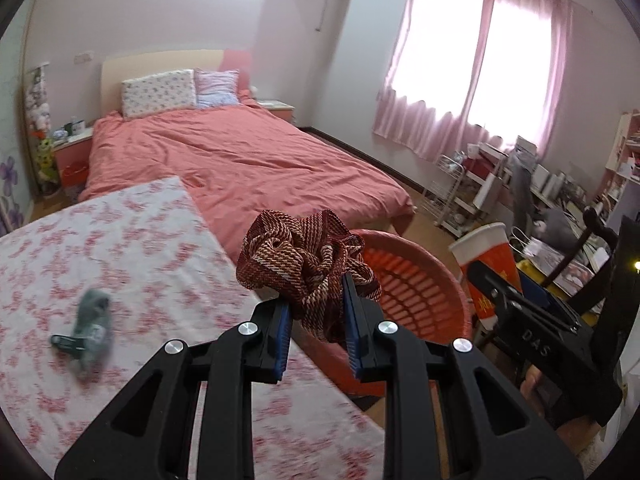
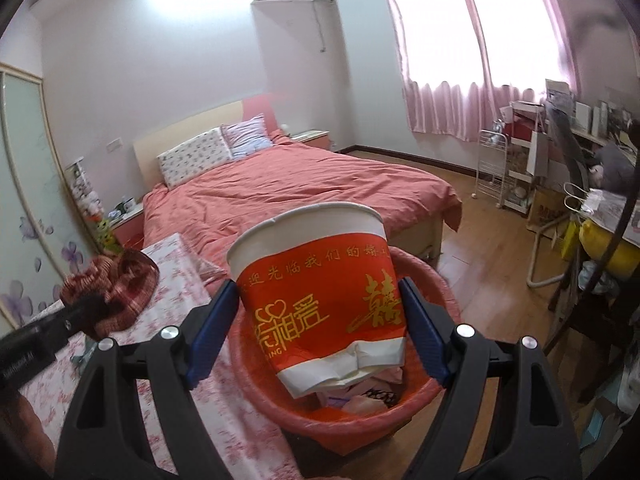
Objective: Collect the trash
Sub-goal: 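Carry the scrunchie and paper cup to the orange basket and release both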
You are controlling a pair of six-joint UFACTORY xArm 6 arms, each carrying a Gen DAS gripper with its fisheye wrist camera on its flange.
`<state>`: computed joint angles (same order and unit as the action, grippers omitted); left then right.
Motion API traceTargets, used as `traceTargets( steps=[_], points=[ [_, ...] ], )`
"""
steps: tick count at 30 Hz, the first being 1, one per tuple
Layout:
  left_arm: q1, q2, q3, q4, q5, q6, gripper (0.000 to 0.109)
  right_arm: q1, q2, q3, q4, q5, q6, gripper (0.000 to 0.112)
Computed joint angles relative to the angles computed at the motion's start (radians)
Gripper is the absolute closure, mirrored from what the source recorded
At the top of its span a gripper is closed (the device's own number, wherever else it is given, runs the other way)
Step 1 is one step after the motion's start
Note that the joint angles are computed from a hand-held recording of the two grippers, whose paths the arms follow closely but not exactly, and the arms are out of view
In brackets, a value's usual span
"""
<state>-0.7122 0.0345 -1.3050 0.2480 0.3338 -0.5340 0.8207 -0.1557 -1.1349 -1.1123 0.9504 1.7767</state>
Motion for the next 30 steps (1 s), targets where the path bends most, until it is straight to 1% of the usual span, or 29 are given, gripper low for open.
traceTargets(
  steps=[4,10,23,26,28,30],
  points=[
    [-0.033,0.063,-0.053,-0.047,0.004,0.034,0.086,-0.038,-0.02,0.041,-0.001,-0.035,0.022,0.034],
    [-0.066,0.137,-0.12,-0.092,0.018,0.078,0.086,-0.112,-0.046,0.095,-0.003,-0.117,0.047,0.034],
    [-0.098,0.263,-0.252,-0.169,0.085,0.139,0.085,-0.215,-0.034,0.13,-0.017,-0.254,0.091,0.034],
    [-0.101,0.286,-0.277,-0.162,0.111,0.13,0.079,-0.245,-0.023,0.131,-0.014,-0.31,0.087,0.033],
    [-0.102,0.296,-0.289,-0.133,0.129,0.099,0.07,-0.276,-0.009,0.131,0.004,-0.371,0.075,0.032],
    [-0.102,0.303,-0.295,-0.126,0.148,0.087,0.066,-0.294,0.005,0.13,0.024,-0.405,0.065,0.031]
  ],
)
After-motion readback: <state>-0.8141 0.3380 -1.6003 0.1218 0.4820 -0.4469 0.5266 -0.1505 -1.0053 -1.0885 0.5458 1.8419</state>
